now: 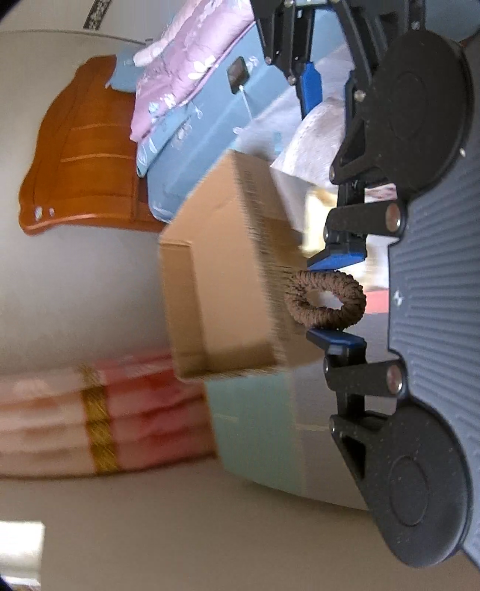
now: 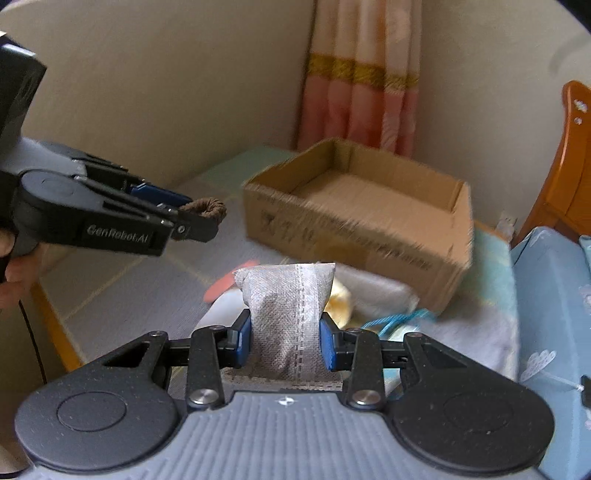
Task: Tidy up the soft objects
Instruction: 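Carry both items into the cardboard box and open both tools to release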
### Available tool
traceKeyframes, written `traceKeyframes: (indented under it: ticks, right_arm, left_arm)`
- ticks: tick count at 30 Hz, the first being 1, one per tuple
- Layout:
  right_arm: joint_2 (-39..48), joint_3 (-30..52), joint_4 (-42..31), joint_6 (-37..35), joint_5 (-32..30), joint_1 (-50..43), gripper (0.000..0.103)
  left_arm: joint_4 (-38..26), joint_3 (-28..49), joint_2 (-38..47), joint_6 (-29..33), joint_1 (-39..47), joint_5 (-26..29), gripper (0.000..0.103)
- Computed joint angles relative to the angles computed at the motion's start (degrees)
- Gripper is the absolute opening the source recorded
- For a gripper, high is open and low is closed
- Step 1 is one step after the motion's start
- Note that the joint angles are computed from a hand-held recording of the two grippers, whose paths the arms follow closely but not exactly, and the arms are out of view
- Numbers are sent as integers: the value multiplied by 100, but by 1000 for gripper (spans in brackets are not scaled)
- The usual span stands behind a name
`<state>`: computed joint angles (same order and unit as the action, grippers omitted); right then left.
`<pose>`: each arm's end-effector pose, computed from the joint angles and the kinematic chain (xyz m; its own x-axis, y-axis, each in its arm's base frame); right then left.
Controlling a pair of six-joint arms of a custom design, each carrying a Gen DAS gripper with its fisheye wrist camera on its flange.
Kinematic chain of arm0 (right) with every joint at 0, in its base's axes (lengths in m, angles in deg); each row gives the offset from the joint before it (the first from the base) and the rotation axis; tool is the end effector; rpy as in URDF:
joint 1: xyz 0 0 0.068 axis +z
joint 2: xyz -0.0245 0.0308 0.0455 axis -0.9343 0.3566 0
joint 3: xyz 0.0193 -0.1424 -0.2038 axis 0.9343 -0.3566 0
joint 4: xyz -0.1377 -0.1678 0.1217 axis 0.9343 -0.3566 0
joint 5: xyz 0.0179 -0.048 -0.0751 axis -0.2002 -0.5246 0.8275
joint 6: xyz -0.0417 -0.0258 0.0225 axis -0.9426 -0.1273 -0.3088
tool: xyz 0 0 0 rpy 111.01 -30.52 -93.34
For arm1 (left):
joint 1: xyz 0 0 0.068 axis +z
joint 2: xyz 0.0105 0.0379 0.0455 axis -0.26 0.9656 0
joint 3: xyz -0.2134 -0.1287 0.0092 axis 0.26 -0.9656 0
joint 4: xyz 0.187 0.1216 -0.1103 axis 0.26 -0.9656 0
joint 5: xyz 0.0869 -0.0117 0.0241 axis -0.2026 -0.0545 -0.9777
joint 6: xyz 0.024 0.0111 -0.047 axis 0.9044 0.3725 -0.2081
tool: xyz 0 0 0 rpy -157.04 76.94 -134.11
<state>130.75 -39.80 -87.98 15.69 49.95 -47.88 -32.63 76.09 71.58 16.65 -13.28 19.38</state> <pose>0.2309 0.0942 0.1794 -0.5418 -0.4410 -0.7155 -0.5679 0.8197 -0.0752 0.2565 0.0005 0.1801 -0.6131 0.1497 -0.7757 0.2406 0.9706 -0.0028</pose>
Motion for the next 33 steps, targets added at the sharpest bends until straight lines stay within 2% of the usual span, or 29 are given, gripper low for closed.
traceKeyframes:
  ticks: [4,8,11,12,14,15,16,20,22,26,30,33]
  right_arm:
    - [145,386,0,-173,-224,-391,41]
    - [403,737,99,-288,-351,-695,41]
    - [646,978,176,-360,-422,-891,41]
    - [737,1064,208,-362,-405,-928,41]
    - [829,1146,270,-394,-399,-988,41]
    - [880,1193,286,-386,-411,-1019,41]
    - [901,1216,293,-377,-448,-1066,41]
    - [1119,1421,260,-284,-540,-1229,41]
    - [1240,1558,193,-256,-591,-1301,41]
    - [1455,1850,104,-257,-568,-1328,41]
    - [1922,2445,-79,-236,-468,-1332,41]
    - [2431,3116,-270,-188,-389,-1337,42]
  left_arm:
    - [0,1118,970,135,-247,-286,33]
    - [-348,2510,2101,116,-337,-314,33]
    - [-515,3480,2966,39,-417,-530,34]
    - [-446,3632,3161,-52,-429,-590,39]
    - [-37,3844,3551,-295,-443,-759,65]
    - [88,3872,3646,-380,-441,-843,89]
    - [167,3844,3669,-398,-423,-886,93]
    - [148,3465,3401,-307,-362,-805,93]
    - [75,3201,3119,-216,-345,-801,98]
    - [198,2257,2268,-98,-364,-907,102]
    - [145,1397,1393,-296,-478,-1160,102]
    - [458,594,726,-597,-619,-1475,102]
